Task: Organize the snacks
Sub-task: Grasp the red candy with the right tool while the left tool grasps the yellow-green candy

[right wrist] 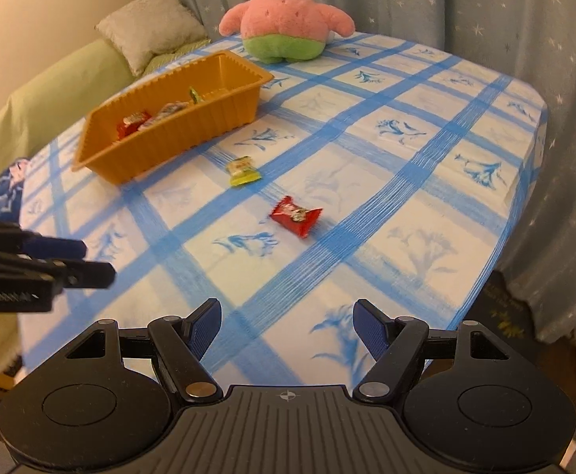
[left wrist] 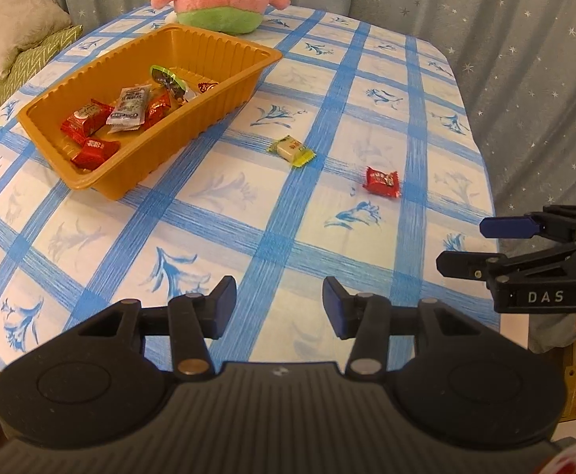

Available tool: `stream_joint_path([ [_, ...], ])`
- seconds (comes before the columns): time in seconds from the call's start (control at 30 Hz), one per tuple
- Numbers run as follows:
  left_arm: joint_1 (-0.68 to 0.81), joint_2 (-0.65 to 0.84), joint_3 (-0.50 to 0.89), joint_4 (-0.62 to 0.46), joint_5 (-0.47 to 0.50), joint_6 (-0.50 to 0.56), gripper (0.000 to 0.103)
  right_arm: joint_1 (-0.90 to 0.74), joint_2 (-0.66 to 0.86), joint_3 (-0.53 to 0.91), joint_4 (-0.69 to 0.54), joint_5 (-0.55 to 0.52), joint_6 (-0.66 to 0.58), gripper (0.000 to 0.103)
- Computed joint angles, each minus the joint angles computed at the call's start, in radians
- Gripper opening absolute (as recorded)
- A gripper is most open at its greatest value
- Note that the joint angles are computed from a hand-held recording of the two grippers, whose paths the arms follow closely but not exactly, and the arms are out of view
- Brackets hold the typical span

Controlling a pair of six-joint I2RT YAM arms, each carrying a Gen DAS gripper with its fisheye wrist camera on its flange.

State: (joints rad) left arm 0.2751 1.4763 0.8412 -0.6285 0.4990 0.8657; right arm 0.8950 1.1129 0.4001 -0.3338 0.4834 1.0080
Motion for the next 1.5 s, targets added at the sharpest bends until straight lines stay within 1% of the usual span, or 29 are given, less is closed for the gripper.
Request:
stream_joint_path([
  [0.1, -0.018, 0.021, 0.006, 0.030, -0.004, -0.027, 0.045, -0.053, 0.001, -0.026, 0.046, -0.019, -0.071, 0.074],
  [0.2, -0.033, 0.036, 0.005, 0.063, -0.012, -0.049, 0.050, -0.101, 0.009, -0.046, 0.102, -0.030, -0.151, 0.073],
  [0.33, -0.047, 0.058, 0.010, 0.091, -0.023, -0.072, 0.050, -0.160, 0.048, -0.055, 0.194, -0.049, -0.279, 0.073],
  [0.4, -0.052, 0.071, 0.015, 0.101, -0.029, -0.086, 0.050, -0.191, 0.071, -0.054, 0.238, -0.063, -0.340, 0.071],
  [0.47, -0.057, 0.085, 0.020, 0.112, -0.036, -0.100, 0.050, -0.230, 0.102, -0.054, 0.289, -0.091, -0.401, 0.062],
  [0.57, -0.067, 0.099, 0.024, 0.131, -0.048, -0.117, 0.050, -0.281, 0.155, -0.044, 0.348, -0.132, -0.475, 0.058],
  [0.7, -0.078, 0.109, 0.020, 0.161, -0.052, -0.130, 0.050, -0.325, 0.223, -0.031, 0.411, -0.154, -0.565, 0.055],
  [0.77, -0.088, 0.113, 0.019, 0.177, -0.054, -0.137, 0.050, -0.347, 0.249, -0.024, 0.434, -0.173, -0.607, 0.051],
  [0.9, -0.112, 0.128, 0.027, 0.193, -0.056, -0.163, 0.050, -0.370, 0.298, -0.006, 0.479, -0.190, -0.688, 0.047],
  [1.0, -0.130, 0.142, 0.035, 0.207, -0.068, -0.187, 0.050, -0.388, 0.332, 0.005, 0.512, -0.220, -0.748, 0.041],
  [1.07, -0.137, 0.152, 0.043, 0.210, -0.071, -0.197, 0.050, -0.400, 0.354, 0.015, 0.528, -0.242, -0.779, 0.035],
  [1.13, -0.145, 0.161, 0.048, 0.218, -0.074, -0.202, 0.050, -0.407, 0.375, 0.028, 0.530, -0.256, -0.798, 0.031],
  [1.23, -0.153, 0.171, 0.054, 0.226, -0.067, -0.201, 0.050, -0.418, 0.397, 0.039, 0.534, -0.278, -0.808, 0.029],
  [1.3, -0.158, 0.175, 0.054, 0.236, -0.062, -0.201, 0.050, -0.423, 0.406, 0.047, 0.529, -0.288, -0.806, 0.025],
  [1.33, -0.160, 0.177, 0.054, 0.239, -0.058, -0.199, 0.050, -0.426, 0.409, 0.050, 0.527, -0.291, -0.802, 0.019],
  [1.5, -0.176, 0.187, 0.055, 0.260, -0.039, -0.199, 0.049, -0.431, 0.409, 0.049, 0.527, -0.292, -0.757, 0.018],
])
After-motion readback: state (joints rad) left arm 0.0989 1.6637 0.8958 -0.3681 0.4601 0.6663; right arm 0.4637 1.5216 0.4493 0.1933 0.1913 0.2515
